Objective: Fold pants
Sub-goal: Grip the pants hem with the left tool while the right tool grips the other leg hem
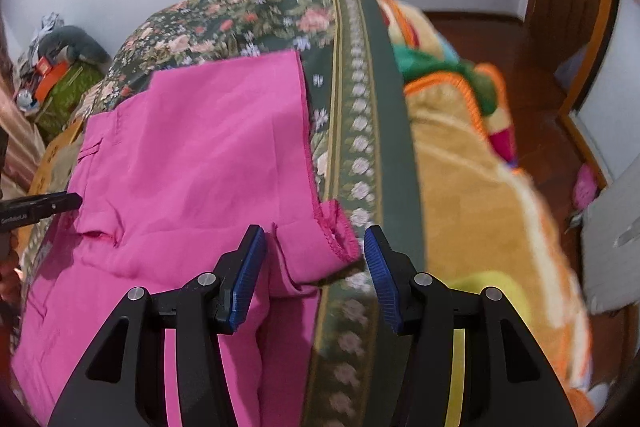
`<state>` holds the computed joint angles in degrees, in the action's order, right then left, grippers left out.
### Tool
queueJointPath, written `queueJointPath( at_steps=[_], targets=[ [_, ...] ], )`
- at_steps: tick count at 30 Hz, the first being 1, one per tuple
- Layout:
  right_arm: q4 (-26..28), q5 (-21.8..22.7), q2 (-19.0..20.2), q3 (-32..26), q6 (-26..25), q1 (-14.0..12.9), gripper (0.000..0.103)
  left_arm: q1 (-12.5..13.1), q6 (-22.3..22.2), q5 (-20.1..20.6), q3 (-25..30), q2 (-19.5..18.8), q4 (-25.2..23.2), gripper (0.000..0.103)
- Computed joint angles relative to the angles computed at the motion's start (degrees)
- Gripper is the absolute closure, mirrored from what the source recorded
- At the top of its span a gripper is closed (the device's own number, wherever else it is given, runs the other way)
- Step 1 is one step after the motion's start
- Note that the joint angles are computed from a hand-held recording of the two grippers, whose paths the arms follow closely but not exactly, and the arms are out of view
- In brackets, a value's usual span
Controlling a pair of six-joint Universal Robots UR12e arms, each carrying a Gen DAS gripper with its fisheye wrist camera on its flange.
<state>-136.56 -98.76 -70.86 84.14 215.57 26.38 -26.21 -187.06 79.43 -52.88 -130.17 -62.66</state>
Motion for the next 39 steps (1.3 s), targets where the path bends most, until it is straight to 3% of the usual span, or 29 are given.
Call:
queueJointPath(
  at_steps=[2, 4, 7, 14, 17, 20, 23, 25, 31, 32, 34, 36, 39],
  targets=[
    [-0.5, 1.3, 0.3, 0.3, 1.3, -0.3, 0.058, -0.2, -1.8, 1.5, 0.6, -0.6, 1.2, 0.07],
    [-2.1, 0.8, 0.5, 0.8, 1.8, -0.1, 0.074, -0.5, -2.3, 3.0, 0.7, -0.9, 2.6, 0.083],
    [-1.0, -1.0, 0.9, 0.1, 0.9, 0.5, 0.092, -1.0, -2.2, 5.8, 0.7, -1.1, 4.0, 0.089],
    [1.9, -3.2, 1.4, -1.1, -4.2, 1.0, 0.093, -1.7, -4.3, 15.6, -0.7, -0.7, 7.0, 0.097],
    [2.6, -3.8, 1.6, -1.4, -4.6, 1.1, 0.093, -1.0, -4.1, 12.4, -0.7, -0.7, 4.8, 0.097],
    [4.5, -3.9, 1.8, -2.3, -5.9, 1.1, 0.092, -1.2, -1.8, 13.8, -1.1, -0.2, 4.7, 0.091],
    [7.9, -4.4, 1.8, -3.6, -6.2, 1.1, 0.082, -0.5, -2.4, 12.0, -1.9, 0.9, 4.8, 0.081],
    [10.4, -5.0, 1.5, -4.2, -6.4, 1.1, 0.068, 0.1, -2.9, 10.9, -2.4, 1.5, 5.4, 0.066],
    [8.8, -7.7, 0.1, -4.2, -7.6, 0.9, 0.052, 1.1, -2.8, 12.2, -2.1, 2.0, 8.1, 0.049],
    [8.3, -8.2, 0.1, -4.4, -8.0, 0.9, 0.048, 1.3, -2.8, 12.3, -1.2, 1.6, 8.2, 0.047],
    [7.1, -9.3, 0.6, -5.3, -8.8, 0.8, 0.029, 1.5, -2.7, 11.9, 0.5, 0.6, 7.7, 0.045],
    [5.5, -11.0, 1.4, -6.4, -10.3, 0.8, 0.022, 1.7, -2.7, 10.9, 2.8, -0.7, 6.7, 0.045],
    [4.1, -10.9, 3.4, -8.9, -12.3, 0.5, 0.022, 1.9, -2.6, 10.3, 6.2, -2.9, 5.2, 0.045]
  ],
)
